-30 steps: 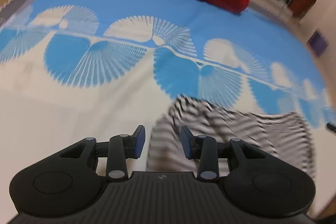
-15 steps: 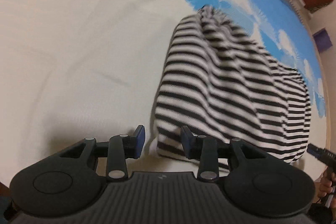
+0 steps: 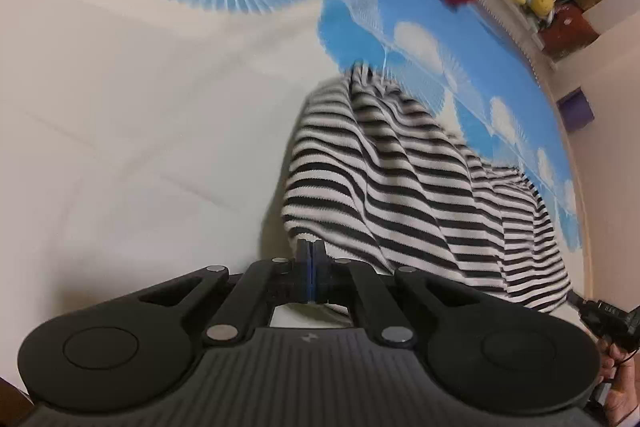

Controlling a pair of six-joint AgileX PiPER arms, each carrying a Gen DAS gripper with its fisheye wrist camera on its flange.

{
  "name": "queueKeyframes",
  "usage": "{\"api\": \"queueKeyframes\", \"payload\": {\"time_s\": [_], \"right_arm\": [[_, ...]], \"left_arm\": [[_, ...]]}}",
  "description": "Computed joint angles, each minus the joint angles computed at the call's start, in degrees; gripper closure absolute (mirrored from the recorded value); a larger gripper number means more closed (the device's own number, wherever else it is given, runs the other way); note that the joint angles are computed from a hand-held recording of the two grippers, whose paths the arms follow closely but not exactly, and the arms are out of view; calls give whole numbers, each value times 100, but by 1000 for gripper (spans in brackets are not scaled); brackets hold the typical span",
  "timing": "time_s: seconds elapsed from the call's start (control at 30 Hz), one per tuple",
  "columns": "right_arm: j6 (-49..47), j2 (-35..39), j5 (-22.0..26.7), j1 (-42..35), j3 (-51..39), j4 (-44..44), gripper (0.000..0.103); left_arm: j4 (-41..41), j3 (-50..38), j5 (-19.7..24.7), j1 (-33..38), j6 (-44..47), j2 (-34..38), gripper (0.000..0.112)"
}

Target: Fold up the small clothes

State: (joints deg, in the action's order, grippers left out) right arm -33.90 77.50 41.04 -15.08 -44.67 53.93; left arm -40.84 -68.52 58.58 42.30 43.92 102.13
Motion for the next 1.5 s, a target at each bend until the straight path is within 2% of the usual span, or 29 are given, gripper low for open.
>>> {"api": "queueKeyframes", "payload": {"time_s": [0.07,0.13,0.2,0.27,0.3,0.33,0.37,0.4,0.43,0.47,0.5,0.6,0.63,0.67,0.7,0.8,0.87,0.97,1.03,1.1,1.17,1.23,1.3,1.33,1.4,1.43,1.5], "right_arm": [[471,147,65,-4,-26,-697,102],[1517,439,86,348,-201,-1842,102],[2446,563,-254,818,-227,-2988,103],[3095,596,-307,985,-267,-3536,102],[3162,521,-213,945,-315,-3466,100],[2999,427,-243,853,-272,-3166,99],[2607,298,-346,798,-189,-2710,95],[2192,209,-450,782,-113,-2350,88],[2007,183,-538,829,-88,-2206,67],[2029,184,-595,945,-104,-2256,49],[2122,225,-618,1057,-123,-2387,46],[2491,590,-512,1490,-318,-2917,48],[2499,682,-414,1559,-418,-3042,56],[2447,694,-444,1633,-386,-3155,83],[2357,693,-474,1665,-385,-3198,98],[1919,396,-451,1276,-243,-2678,101],[2216,299,-315,900,-205,-2661,103],[2309,505,-102,758,-225,-2818,103],[2451,586,-81,1123,-292,-3257,102],[3040,525,-274,1442,-317,-3892,97],[3493,240,-671,1624,-189,-4451,86],[3101,-95,-1087,1580,-2,-4146,78],[2189,-293,-1178,1424,159,-3156,76],[1946,-269,-1083,1479,110,-2891,75],[1960,-89,-988,1735,32,-3050,69],[2261,147,-976,1994,-23,-3473,61],[3053,698,-670,2308,-245,-4619,58]], "left_arm": [[583,-25,-116,-131,-370,89,112],[1245,-60,-224,-405,-766,207,112],[1529,-131,-197,-542,-988,271,112],[1607,-138,-297,-585,-1186,208,111],[1445,-124,-340,-538,-1127,145,104],[1156,-142,-297,-445,-960,114,84],[823,-135,-226,-353,-772,101,71],[658,-154,-173,-329,-706,117,50],[653,-149,-174,-386,-739,123,45],[776,-165,-197,-505,-858,153,45],[942,-192,-218,-626,-994,203,45],[1472,-190,-412,-961,-1240,271,48],[1531,-93,-558,-1031,-1144,223,69],[1468,-104,-552,-1061,-990,249,90],[1355,-116,-470,-1034,-824,258,112],[1073,111,-827,-829,-486,-65,112],[1140,139,-930,-725,-581,-113,112],[1941,140,-882,-996,-898,-9,111],[2440,168,-825,-1223,-1138,21,102],[2556,298,-1067,-1227,-1308,-170,87],[2014,490,-1384,-1114,-885,-505,85],[1144,461,-1026,-848,-144,-577,85],[825,410,-569,-790,245,-517,84],[884,405,-435,-864,355,-476,80],[1620,491,-611,-1312,5,-409,73],[2111,581,-828,-1589,-420,-399,65],[2603,565,-974,-1751,-989,-325,57]]}}
